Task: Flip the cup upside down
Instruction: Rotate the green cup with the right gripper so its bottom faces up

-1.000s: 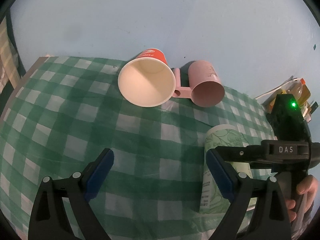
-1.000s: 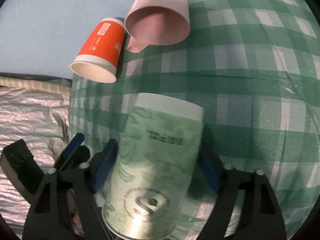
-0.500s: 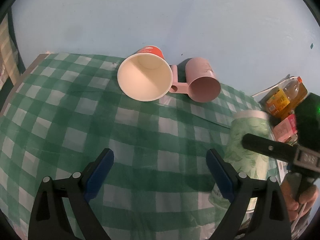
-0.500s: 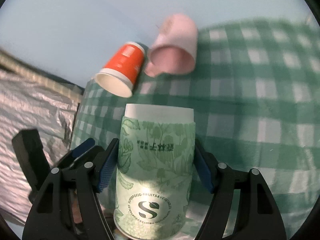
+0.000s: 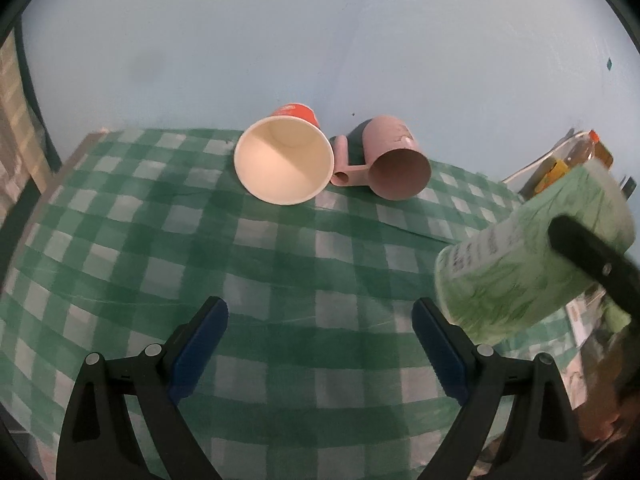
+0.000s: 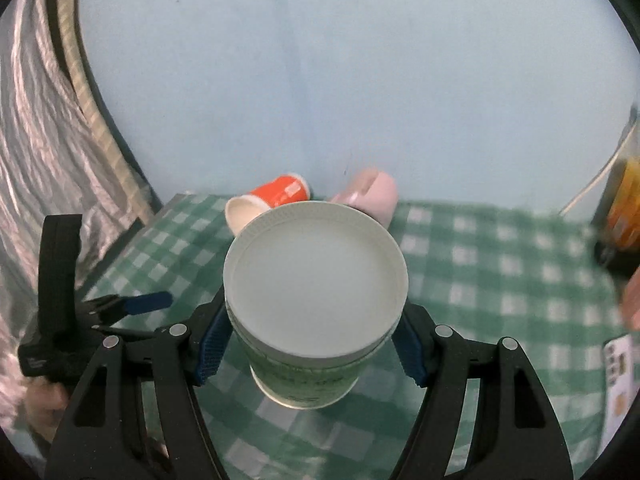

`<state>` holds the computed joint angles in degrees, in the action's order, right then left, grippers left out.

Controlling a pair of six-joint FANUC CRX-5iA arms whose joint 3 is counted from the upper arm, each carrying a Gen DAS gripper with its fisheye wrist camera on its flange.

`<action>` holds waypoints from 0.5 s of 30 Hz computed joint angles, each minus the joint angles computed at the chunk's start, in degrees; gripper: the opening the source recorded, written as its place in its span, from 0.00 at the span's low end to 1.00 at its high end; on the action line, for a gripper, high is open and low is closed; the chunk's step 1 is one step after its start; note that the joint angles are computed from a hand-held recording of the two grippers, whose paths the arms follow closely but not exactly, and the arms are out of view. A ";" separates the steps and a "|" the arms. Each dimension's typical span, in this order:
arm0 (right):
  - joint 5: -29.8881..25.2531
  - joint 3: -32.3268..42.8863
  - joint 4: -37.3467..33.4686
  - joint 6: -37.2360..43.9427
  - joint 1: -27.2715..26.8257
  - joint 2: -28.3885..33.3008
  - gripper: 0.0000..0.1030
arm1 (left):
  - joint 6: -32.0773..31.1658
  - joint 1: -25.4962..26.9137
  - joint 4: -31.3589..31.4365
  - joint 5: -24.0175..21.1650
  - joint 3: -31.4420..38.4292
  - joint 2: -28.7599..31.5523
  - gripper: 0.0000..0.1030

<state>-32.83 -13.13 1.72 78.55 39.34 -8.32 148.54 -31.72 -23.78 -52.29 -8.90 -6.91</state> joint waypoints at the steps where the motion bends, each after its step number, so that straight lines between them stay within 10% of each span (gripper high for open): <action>1: 0.74 -1.02 3.71 -2.45 0.86 -0.27 0.69 | 0.55 -0.59 -1.02 -0.77 0.47 0.14 0.92; 15: -2.84 -3.66 14.57 -7.43 3.81 1.39 0.69 | 0.21 -1.29 -1.57 -0.71 0.70 0.26 0.92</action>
